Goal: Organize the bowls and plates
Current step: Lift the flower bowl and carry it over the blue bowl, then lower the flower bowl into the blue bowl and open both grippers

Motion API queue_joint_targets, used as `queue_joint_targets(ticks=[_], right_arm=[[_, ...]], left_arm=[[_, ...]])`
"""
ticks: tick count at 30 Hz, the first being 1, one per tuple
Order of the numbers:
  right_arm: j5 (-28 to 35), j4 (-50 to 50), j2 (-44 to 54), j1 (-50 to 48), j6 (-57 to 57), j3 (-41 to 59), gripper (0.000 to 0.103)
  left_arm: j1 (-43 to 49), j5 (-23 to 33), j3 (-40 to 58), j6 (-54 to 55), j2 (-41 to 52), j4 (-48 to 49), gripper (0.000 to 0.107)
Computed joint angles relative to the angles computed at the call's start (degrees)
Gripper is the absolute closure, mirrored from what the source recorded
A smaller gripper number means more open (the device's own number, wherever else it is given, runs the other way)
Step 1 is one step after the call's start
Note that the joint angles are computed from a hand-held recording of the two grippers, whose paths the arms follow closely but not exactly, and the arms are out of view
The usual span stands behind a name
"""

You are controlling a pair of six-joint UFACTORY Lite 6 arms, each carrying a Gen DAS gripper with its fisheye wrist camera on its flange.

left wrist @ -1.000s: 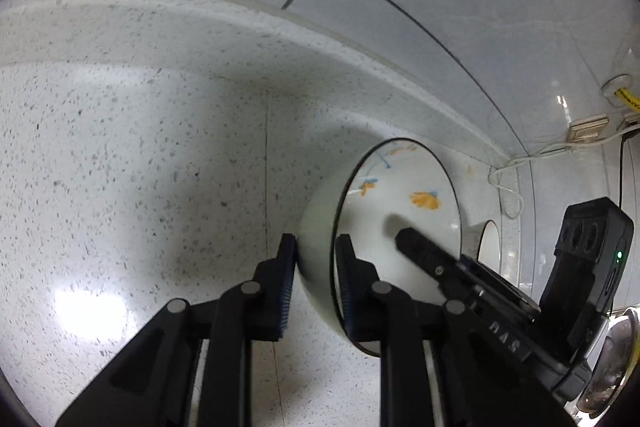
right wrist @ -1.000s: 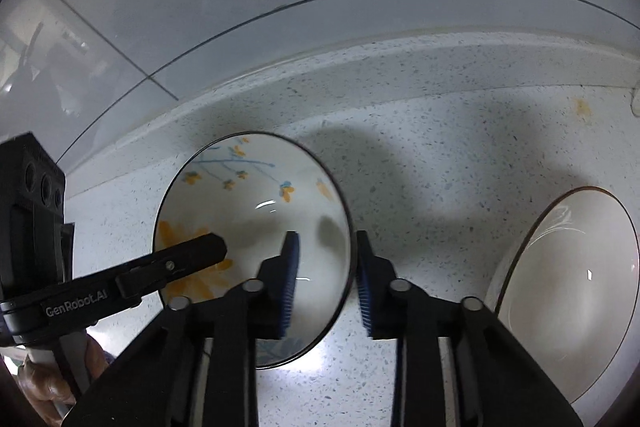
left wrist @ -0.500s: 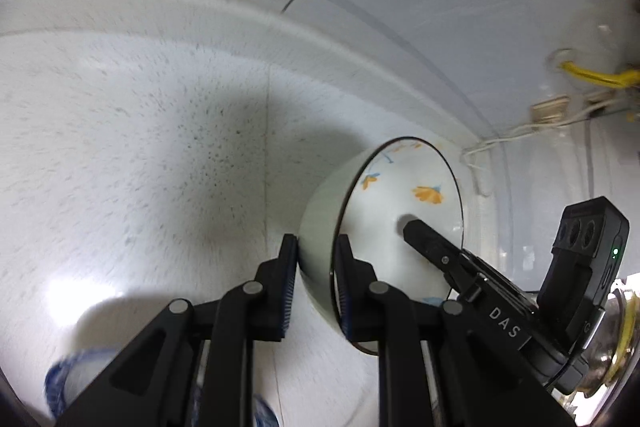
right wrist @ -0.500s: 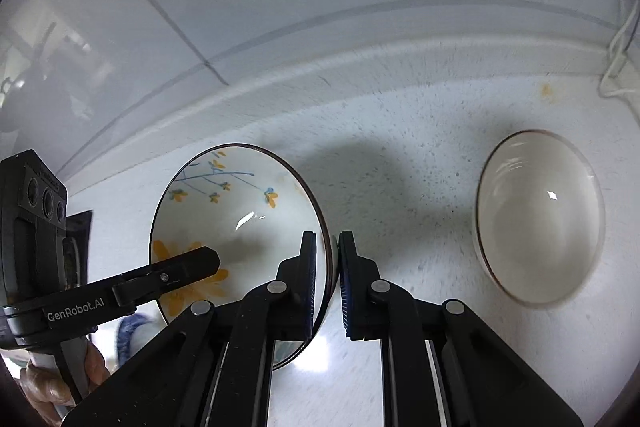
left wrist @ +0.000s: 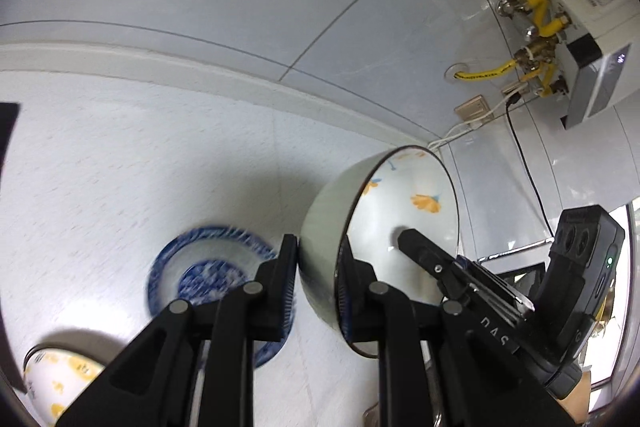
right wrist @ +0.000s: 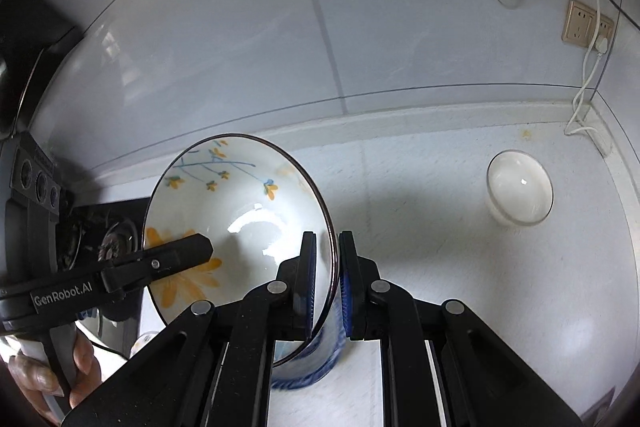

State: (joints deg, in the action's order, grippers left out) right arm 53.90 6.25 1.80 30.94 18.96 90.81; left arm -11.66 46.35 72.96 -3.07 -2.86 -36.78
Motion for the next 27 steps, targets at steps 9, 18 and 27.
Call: queue_joint_targets(ticks=[9,18,27], right_arm=[[-2.7,-6.3,-7.7,11.7,15.2,-12.2,0.092],[-11.8,-0.2,-6.4,9.9,12.7,-24.0,0.092],[-16.8,7.0,-0.3,8.3,7.1,-27.1,0.092]], left_arm=[[5.5,3.1,-18.0,6.5,-14.7,-2.3,0.09],[5.5,-2.9,-29.7,13.0,-13.4,-7.1,0.09],[5.3,-10.0,-32.8,23.3,-2.4,-15.3,0.09]])
